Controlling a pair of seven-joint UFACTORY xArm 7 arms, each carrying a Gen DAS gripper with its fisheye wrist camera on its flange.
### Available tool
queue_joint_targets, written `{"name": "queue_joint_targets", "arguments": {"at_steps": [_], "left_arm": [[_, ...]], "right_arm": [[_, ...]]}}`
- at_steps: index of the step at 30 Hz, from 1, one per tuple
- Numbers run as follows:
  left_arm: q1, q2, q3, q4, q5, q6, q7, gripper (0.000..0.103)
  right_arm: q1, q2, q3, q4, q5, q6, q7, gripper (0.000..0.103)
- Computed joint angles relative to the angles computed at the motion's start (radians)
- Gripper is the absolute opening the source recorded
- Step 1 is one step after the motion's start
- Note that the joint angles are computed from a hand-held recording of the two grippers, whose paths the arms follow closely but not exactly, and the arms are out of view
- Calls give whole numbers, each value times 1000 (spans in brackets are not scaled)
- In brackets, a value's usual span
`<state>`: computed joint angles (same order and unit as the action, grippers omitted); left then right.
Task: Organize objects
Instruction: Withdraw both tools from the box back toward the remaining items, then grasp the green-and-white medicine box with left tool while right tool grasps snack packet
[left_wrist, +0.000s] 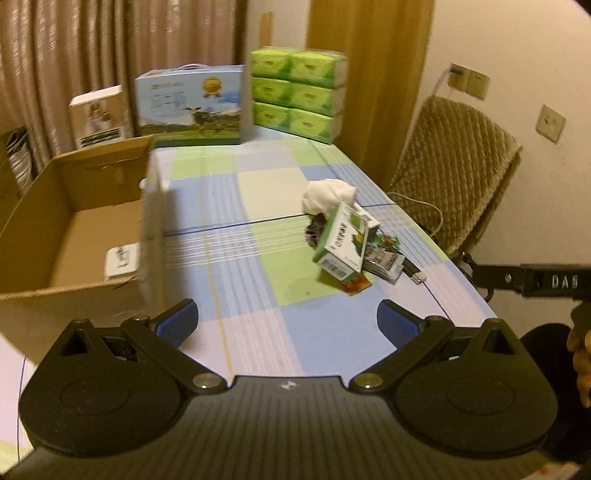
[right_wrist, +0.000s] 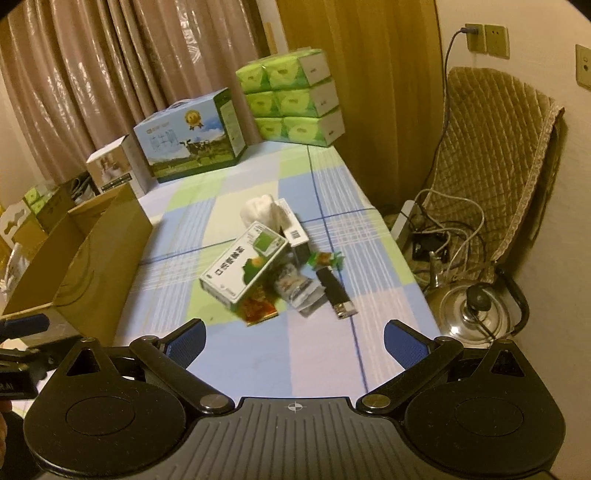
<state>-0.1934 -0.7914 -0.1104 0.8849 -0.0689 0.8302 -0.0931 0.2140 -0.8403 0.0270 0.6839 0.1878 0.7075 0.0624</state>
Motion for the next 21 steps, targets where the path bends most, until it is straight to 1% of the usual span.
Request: {"name": "queue_joint_targets", "arguments": {"at_steps": [3,5,7,10,12,14,16,19,21], "left_arm": [[-16,42,-10,1,8,-42,30,99],[-31,80,-8,9,8,-66,55,96],[-41,121,-7,22,7,-86,78,93],[-59,185,-4,41,3,-129,118,90],[-68,232,-6,57,6,-163,147,90],[-81,277,-5,68,2,-202,178,90],[-80,324,-18,84,23,-232,204,88],[-95,384,-22,99,30,-278,250,85],[-93,425,-35,111,53,-306,268,82]], "right_arm": [[30,43,-32,17,4,-12,-64,98],[61,80,-64,36,27,-10,-128,79],[67,117,-76,51,44,-18,-171,75],[57,175,-79,73,61,-42,-213,74],[50,214,-80,92,70,-53,-237,72],[41,249,-78,108,74,-65,-263,68],[36,277,-81,122,81,-73,-291,66],[26,313,-83,143,93,-76,-324,65],[18,332,-79,150,102,-79,-334,65]]}}
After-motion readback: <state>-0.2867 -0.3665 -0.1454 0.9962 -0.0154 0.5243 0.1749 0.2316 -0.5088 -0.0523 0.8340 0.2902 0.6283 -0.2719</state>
